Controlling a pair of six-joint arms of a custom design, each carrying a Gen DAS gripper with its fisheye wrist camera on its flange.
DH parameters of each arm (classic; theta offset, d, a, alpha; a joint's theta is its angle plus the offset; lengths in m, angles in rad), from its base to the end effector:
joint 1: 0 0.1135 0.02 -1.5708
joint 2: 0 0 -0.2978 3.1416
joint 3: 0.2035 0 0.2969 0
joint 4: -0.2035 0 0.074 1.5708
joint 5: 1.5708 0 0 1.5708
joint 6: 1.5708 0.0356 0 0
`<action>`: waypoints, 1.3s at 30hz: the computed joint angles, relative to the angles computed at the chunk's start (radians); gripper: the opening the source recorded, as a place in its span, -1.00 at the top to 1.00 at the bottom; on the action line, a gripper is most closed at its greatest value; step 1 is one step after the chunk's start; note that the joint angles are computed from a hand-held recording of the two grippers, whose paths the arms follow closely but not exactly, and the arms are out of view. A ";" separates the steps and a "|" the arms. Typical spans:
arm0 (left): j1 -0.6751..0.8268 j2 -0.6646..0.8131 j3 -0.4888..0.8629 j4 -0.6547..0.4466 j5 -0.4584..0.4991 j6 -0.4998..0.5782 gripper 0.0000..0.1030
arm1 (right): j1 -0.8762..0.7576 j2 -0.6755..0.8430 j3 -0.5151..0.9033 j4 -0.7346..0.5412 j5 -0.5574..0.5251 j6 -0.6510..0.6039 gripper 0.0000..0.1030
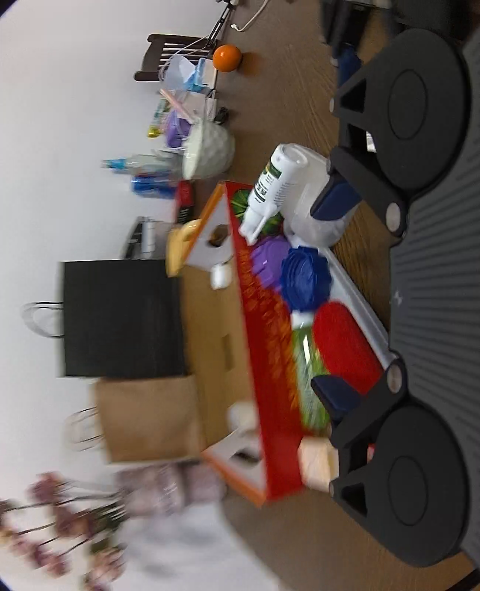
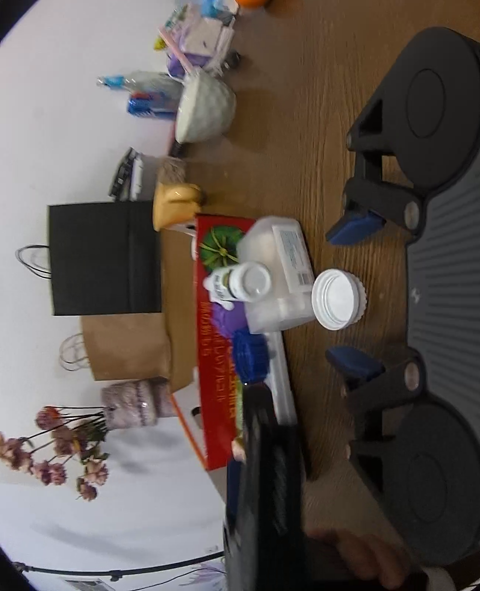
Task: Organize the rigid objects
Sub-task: 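Grasp a white cap with the right gripper while the left gripper grasps the blue cap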
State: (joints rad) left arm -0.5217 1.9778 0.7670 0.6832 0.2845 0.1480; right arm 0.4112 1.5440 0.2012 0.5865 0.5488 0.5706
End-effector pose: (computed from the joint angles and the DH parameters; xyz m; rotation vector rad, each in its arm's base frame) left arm 0.3331 -0.2030 0.0815 0.8578 1.9366 -0.5224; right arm 0.2019 0.0678 0.0699 0.4378 2.1539 -0.0980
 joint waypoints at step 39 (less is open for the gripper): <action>-0.117 -0.060 -0.199 0.081 -0.107 0.015 -0.44 | 0.541 -0.457 -0.064 -0.796 0.482 0.613 0.25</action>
